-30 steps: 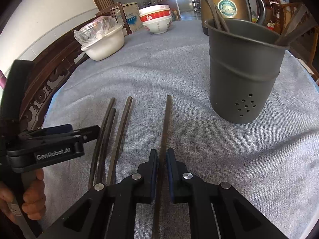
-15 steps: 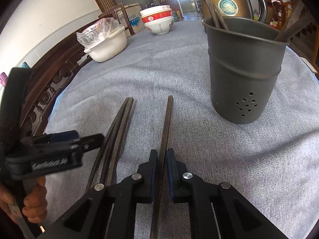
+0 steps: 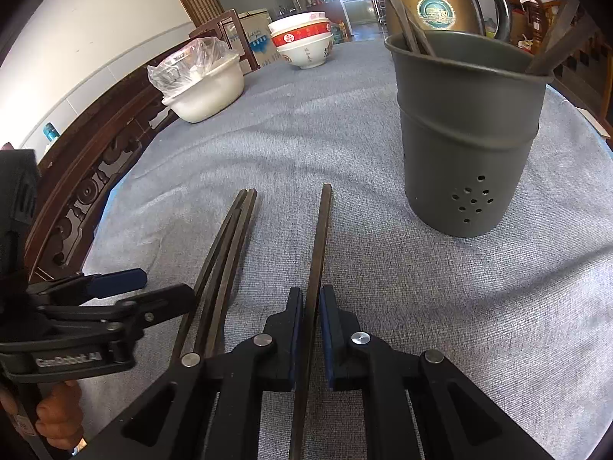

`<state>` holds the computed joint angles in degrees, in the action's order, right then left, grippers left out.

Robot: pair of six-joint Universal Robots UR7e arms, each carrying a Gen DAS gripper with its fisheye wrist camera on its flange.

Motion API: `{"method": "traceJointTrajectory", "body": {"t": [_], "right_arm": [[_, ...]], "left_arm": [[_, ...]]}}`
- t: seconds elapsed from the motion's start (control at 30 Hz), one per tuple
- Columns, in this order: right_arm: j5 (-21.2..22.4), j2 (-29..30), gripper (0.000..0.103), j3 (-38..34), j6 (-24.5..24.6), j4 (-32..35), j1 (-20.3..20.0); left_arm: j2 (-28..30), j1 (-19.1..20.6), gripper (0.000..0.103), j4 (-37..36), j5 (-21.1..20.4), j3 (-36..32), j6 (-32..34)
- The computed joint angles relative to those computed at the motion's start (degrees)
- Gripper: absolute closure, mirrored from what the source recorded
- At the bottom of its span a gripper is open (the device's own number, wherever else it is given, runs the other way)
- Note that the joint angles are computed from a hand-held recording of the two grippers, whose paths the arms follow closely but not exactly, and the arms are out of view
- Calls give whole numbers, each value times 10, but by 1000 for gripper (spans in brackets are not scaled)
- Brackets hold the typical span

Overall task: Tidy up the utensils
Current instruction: 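Close the right tool on a brown chopstick while the left tool positions beside the others, then close the left tool on another brown chopstick on the cloth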

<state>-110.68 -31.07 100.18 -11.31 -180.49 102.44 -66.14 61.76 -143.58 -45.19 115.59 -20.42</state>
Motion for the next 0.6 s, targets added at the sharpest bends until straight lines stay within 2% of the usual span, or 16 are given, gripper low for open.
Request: {"method": "traceJointTrajectory", "body": {"t": [0.3,0.5,0.6], "right_arm": [[0,0,91,0,1,1,1],[1,-1,91,0,2,3,0],[-7,-2,92,-10,9,25,3]], "left_arm": [[18,16,25,12,-11,-32,3],[50,30,25,18,-13,-77,26],[63,37,25,32,-17,-103,32]]}}
